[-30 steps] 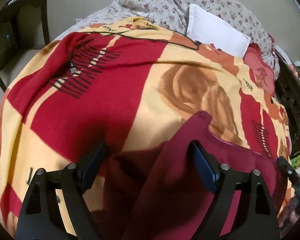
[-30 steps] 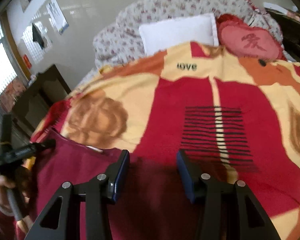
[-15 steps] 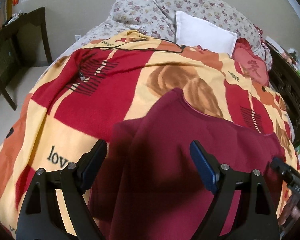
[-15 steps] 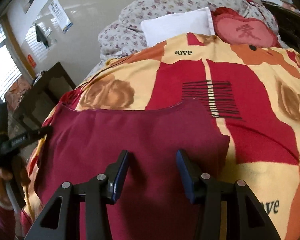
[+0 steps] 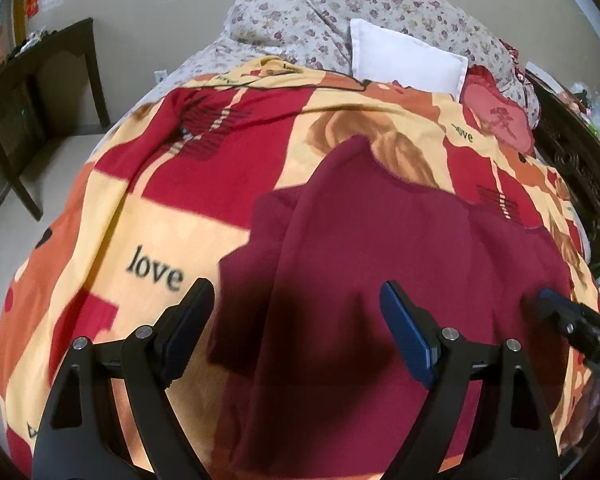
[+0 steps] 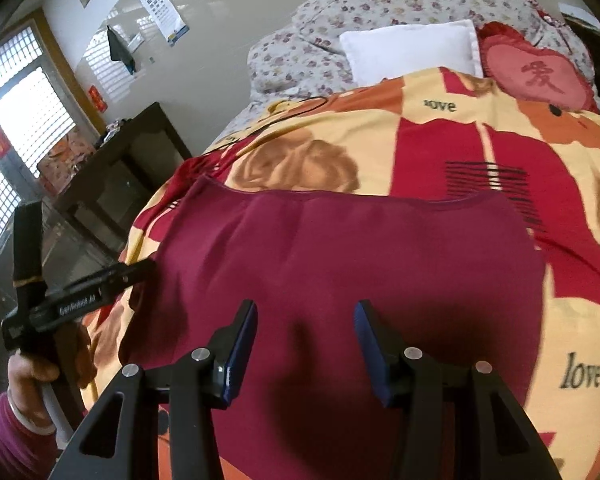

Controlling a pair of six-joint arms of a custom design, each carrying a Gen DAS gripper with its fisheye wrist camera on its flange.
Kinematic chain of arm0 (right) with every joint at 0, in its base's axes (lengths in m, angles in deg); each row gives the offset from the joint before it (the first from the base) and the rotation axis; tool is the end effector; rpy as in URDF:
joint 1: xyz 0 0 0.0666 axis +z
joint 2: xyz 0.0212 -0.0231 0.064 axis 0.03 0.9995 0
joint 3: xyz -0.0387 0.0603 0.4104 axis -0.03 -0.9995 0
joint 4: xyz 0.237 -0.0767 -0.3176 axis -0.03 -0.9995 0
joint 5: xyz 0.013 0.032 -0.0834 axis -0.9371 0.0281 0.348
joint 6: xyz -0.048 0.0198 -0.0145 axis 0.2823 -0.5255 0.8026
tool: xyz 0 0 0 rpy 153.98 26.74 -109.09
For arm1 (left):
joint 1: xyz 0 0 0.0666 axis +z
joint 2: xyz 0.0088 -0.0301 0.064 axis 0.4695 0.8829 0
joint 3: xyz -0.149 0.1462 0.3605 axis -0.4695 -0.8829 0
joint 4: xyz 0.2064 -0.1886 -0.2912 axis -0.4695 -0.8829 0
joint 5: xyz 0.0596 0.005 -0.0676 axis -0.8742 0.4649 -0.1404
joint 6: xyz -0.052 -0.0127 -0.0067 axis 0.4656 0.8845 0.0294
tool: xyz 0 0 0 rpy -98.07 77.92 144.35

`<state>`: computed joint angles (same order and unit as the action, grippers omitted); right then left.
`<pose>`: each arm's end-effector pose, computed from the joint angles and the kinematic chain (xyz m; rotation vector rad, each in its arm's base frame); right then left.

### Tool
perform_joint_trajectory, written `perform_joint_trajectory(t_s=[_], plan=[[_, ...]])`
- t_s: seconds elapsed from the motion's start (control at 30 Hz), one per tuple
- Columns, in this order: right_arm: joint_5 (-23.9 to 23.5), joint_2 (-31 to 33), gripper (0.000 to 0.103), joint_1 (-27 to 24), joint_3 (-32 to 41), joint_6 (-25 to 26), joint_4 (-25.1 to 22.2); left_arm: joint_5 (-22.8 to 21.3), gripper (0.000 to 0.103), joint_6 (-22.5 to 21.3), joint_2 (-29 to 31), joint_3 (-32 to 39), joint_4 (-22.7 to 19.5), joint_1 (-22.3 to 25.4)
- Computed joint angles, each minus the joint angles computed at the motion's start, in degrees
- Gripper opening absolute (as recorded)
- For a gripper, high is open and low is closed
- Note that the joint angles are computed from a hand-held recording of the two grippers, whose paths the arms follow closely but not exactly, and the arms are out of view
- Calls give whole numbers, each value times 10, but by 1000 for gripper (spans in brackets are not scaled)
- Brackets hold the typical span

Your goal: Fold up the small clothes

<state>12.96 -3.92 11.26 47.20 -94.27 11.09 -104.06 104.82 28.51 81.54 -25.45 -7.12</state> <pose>0.4150 0.0804 0.4437 -0.1460 2.4205 0.5355 0.3950 -0.2667 0.4960 -0.1044 2.4747 -0.1756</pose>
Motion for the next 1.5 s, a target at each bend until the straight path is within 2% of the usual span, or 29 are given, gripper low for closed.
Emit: perform_joint_trajectory(t_s=[0.27, 0.43, 0.57, 0.67, 0.73, 0.83, 0.9, 0.93, 1.0, 1.07, 1.17, 1.23, 1.27, 1.3, 1.33, 1.4, 1.5], plan=[[9, 58, 48, 53, 54, -3, 15, 35, 85, 65, -78, -97, 32, 17], [7, 117, 48, 89, 110, -9, 20, 73, 85, 78, -94, -128, 52, 22], [22, 176, 49, 117, 166, 0, 7, 86, 85, 74, -94, -140, 57, 20], [39, 232, 49, 131, 221, 14, -36, 98, 85, 82, -100, -157, 75, 27], [48, 252, 52, 134, 242, 10, -45, 109, 85, 88, -106, -168, 91, 32], [50, 270, 59, 140, 284, -16, -85, 108, 85, 81, -114, -182, 111, 31], [14, 273, 72, 141, 294, -24, -89, 105, 85, 75, -116, -188, 120, 30], [6, 277, 75, 144, 302, -25, -98, 102, 85, 74, -118, -191, 125, 29], [33, 291, 82, 160, 327, -3, -137, 103, 85, 75, -120, -195, 132, 29], [118, 314, 82, 185, 359, 22, -174, 107, 85, 80, -125, -201, 141, 31], [156, 342, 86, 198, 388, 17, -199, 112, 85, 79, -131, -209, 152, 33], [193, 348, 87, 209, 389, 47, -193, 107, 85, 71, -131, -208, 152, 31], [201, 346, 84, 211, 383, 60, -184, 104, 85, 67, -130, -206, 148, 28], [216, 337, 67, 212, 367, 74, -165, 100, 85, 64, -129, -204, 145, 26], [219, 327, 58, 210, 352, 82, -148, 98, 85, 60, -128, -202, 141, 24], [171, 299, 34, 193, 318, 92, -115, 99, 85, 56, -128, -202, 141, 25], [105, 260, 19, 169, 282, 89, -90, 82, 85, 42, -123, -196, 139, 23]])
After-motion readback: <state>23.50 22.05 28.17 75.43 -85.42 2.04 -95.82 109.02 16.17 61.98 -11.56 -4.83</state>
